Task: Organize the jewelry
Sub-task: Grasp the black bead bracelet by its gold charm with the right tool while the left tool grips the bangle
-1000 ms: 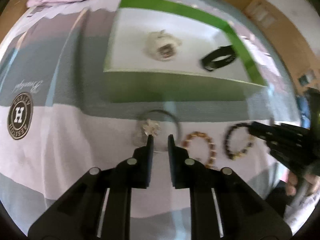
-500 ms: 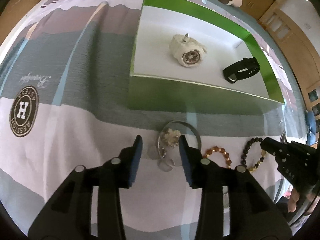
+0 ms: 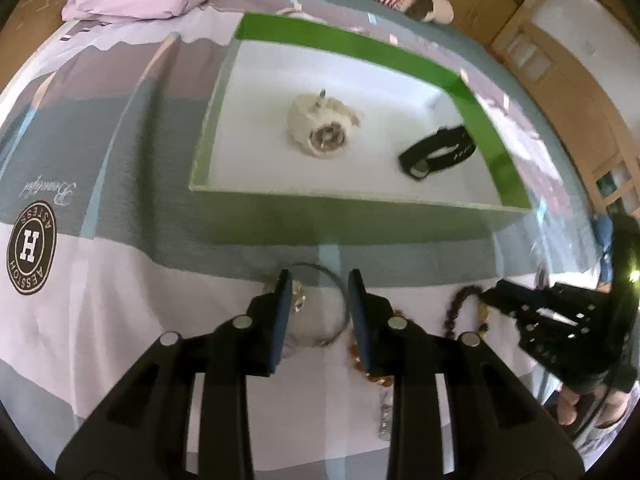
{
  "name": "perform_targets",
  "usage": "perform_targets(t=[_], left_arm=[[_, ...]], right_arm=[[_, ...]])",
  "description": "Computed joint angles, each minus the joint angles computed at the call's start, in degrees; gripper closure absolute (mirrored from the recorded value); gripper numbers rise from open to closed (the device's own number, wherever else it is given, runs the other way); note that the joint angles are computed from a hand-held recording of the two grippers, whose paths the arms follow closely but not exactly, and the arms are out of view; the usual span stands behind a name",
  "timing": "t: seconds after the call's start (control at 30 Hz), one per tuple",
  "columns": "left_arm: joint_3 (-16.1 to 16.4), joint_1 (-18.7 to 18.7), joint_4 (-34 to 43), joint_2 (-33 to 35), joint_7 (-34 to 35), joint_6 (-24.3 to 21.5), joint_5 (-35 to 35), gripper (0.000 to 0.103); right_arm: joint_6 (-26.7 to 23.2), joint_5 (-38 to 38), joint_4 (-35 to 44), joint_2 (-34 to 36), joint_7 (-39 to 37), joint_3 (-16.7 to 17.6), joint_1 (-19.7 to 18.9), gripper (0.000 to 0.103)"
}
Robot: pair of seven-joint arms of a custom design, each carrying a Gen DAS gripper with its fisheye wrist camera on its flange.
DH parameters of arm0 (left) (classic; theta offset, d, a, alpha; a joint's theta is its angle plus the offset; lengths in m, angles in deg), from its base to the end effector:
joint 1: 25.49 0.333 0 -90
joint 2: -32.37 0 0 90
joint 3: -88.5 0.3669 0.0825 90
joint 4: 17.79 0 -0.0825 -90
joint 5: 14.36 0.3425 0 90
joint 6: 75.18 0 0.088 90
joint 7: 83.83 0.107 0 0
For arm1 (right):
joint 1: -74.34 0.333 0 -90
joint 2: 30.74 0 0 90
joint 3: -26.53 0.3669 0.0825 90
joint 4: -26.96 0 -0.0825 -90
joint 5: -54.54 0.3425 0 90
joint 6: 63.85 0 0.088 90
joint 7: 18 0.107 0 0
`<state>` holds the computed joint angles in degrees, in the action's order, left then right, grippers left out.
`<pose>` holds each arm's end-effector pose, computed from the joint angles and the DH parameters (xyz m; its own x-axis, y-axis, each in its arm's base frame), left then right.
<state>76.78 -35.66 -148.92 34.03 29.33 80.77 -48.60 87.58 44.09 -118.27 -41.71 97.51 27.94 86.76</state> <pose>0.4896 -0.1736 0.4570 -0.3284 -0.9032 0.2763 -0.8877 0.1952 -0.4169 0.4157 0.1076 0.4523 -0.0562 -0.9984 -0.0009 -0.9478 0.0537 -0.3142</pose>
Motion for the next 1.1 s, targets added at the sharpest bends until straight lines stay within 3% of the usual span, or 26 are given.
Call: perform_targets(t=[0.17,0.33,0.43,0.47,0.5,0.53,0.6,0.83,1.1], left_arm=[[0.5,-0.21,-0.11,1.47,-7.01,0.38,7.51,0.075],[0.79,0.77,0.92,2.67,-8.52,-2.31,8.08,0.072],[0.64,0.2,0.01,2.73,-10.37,-0.01,11.57,0.071],[0.43,0.23,-0.12,2.52,-9.93,0.17,11.24,0.075],[0.18,0.47,0.02,2.41,-8.67,-0.25,9.7,0.086],[0.02,0.7,0.21,2.25,-7.44,-0.86,8.13,0.088],[0.01,0.65,-0.27,1.49,-6.96,0.07,7.48,0.089],[0.45,0.94,-0.77,-1.85,0.44,-0.75,-1.17,0.091],[1.29,1.1,-0.42,-3.25,1.56,-1.11,-3.99,0.091]], right_arm=[[-0.83,0.25,0.36,0.85,-0.48,-0.06,-0.03,0.086],[-1.13,0.35,0.37,1.54,-1.01,-0.08,-0.09,0.086],[-1.28,-0.66,0.47,1.95,-0.48,0.19,-0.39,0.081],[-1.19,-0.63,0.43,2.06,-0.59,0.15,-0.35,0.081],[-1.0,-0.59,0.28,2.03,-0.64,0.12,-0.33,0.081],[-0.98,-0.36,0.25,1.95,-0.95,0.02,-0.28,0.081],[-0.54,1.31,-0.02,1.73,-2.41,-0.42,0.1,0.09],[0.83,4.12,-0.84,-0.47,-3.65,-0.79,0.42,0.092],[2.27,5.85,-1.4,-2.61,-3.4,-1.83,-0.12,0.092]])
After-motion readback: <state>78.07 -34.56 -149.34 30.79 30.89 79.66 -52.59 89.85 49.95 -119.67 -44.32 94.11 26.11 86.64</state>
